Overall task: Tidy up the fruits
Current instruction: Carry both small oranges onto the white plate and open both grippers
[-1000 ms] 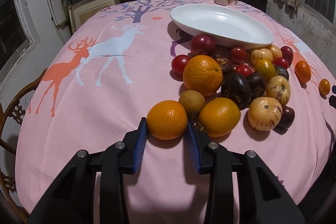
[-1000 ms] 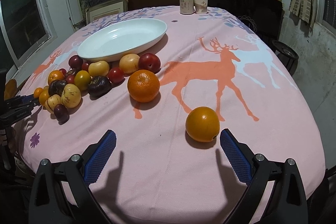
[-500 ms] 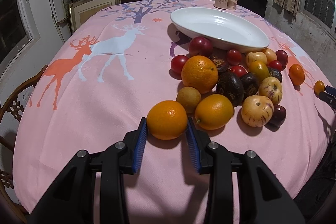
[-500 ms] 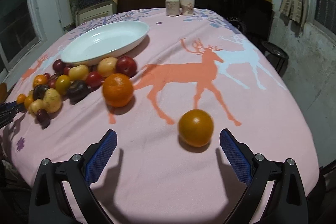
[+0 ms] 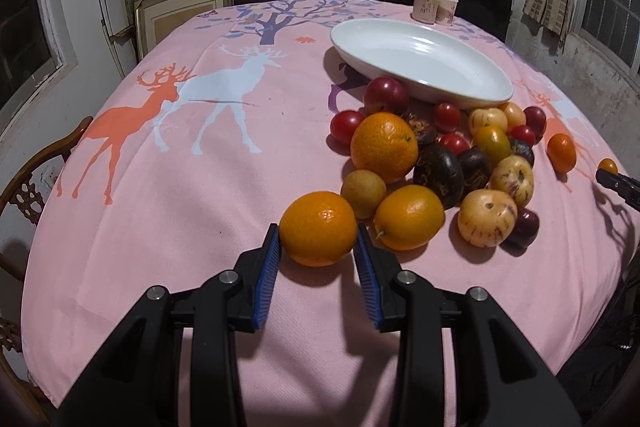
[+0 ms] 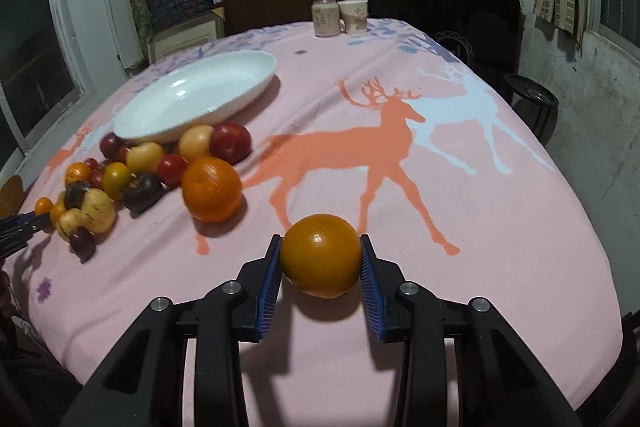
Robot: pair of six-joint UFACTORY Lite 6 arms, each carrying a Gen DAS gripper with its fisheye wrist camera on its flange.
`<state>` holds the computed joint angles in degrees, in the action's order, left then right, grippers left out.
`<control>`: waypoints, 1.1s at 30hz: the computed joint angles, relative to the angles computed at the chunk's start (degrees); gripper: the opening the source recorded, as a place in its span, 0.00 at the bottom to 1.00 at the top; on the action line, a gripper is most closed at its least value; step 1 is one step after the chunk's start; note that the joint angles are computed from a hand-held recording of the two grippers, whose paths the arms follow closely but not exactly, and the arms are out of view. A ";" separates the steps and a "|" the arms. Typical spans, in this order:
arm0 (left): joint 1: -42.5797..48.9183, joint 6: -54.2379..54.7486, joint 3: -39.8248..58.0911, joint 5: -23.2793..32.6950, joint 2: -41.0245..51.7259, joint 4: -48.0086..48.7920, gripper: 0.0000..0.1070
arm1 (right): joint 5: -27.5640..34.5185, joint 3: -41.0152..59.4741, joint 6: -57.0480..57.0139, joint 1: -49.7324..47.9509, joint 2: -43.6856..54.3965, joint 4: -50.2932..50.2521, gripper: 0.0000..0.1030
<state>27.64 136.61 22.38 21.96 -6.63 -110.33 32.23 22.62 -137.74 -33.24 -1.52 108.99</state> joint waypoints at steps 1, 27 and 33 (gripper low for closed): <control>0.41 -3.68 0.52 0.46 -0.64 3.59 0.34 | 0.52 0.07 2.04 0.21 -1.14 -2.01 0.36; -25.82 -105.19 81.23 0.73 53.40 85.43 0.55 | -21.73 60.00 44.09 39.02 35.07 -26.16 0.65; -22.14 -69.21 48.23 -5.70 28.68 54.15 0.66 | -18.57 39.46 20.16 34.06 19.85 -3.87 0.66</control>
